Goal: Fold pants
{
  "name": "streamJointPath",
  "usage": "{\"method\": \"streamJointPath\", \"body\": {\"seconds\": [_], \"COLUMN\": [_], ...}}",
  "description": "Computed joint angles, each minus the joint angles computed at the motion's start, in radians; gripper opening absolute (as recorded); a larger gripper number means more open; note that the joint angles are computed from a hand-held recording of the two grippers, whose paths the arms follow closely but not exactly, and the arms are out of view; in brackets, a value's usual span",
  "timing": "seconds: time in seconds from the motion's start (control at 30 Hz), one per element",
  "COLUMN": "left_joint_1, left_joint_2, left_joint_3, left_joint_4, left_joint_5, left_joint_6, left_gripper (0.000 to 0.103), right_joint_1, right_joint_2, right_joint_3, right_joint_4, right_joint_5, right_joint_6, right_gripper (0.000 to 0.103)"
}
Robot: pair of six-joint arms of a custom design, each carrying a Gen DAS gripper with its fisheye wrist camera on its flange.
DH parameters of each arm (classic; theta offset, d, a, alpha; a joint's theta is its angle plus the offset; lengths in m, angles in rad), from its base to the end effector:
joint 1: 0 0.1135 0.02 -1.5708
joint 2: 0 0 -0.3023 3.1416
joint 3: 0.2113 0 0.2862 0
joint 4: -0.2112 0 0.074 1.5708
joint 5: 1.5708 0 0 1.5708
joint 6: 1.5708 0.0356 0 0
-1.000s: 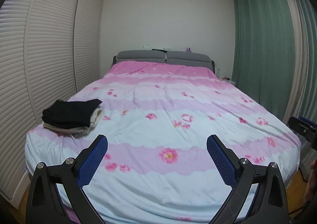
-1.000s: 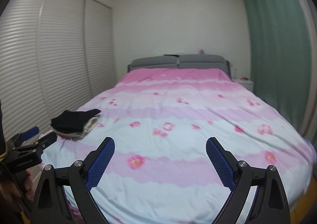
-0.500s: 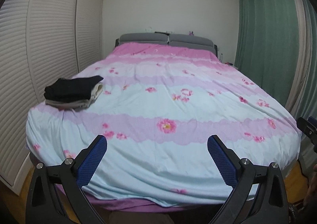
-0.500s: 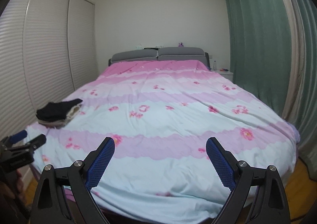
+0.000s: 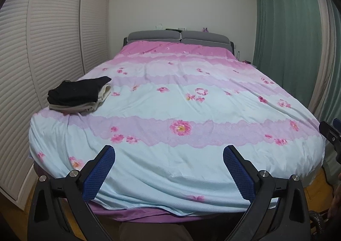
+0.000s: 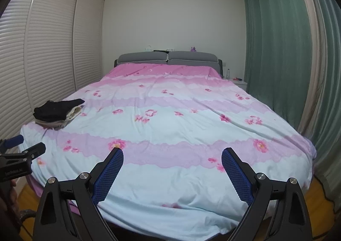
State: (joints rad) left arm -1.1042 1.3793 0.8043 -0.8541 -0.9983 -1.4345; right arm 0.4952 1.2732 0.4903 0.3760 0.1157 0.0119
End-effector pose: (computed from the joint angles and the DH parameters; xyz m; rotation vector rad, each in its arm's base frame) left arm 0.1361 -0.2037 0.2161 -0.4339 2.0992 0.2015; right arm 0.2417 0.1259 0.2044 -0.4005 1.9401 0.2158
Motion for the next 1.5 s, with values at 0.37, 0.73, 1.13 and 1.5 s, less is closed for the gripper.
{"method": "streamJointPath", "body": {"seconds": [0.37, 0.73, 1.13, 1.5], "left_joint_1": [-0.001, 0.003, 0.005, 0.003], "left_joint_2": [-0.016, -0.017, -0.014, -0.009], "left_joint_3": [-0.007, -0.007, -0.018, -0.018], "left_joint_4": [0.020, 0.021, 0.034, 0.038], "left_joint_5": [0.010, 0.019, 0.023, 0.020], "left_joint_6": [0.016, 0.022, 0.048, 0.057], "left_gripper": [0.103, 0.103, 0.103, 0.103], "right_joint_1": [-0.010, -0.002, -0.002, -0.001], "right_joint_2": [-0.012, -0.016, -0.016, -0.019], "right_joint_3": [0.001, 0.003, 0.003, 0.004], "right_joint_4": [-0.007, -0.016, -0.017, -0.023], "right_joint_5": [-0.007, 0.003, 0.003, 0.006], "right_joint_6": [-0.001, 0.007, 0.008, 0.011], "right_gripper": [0.094, 0.094, 0.094, 0.094]}}
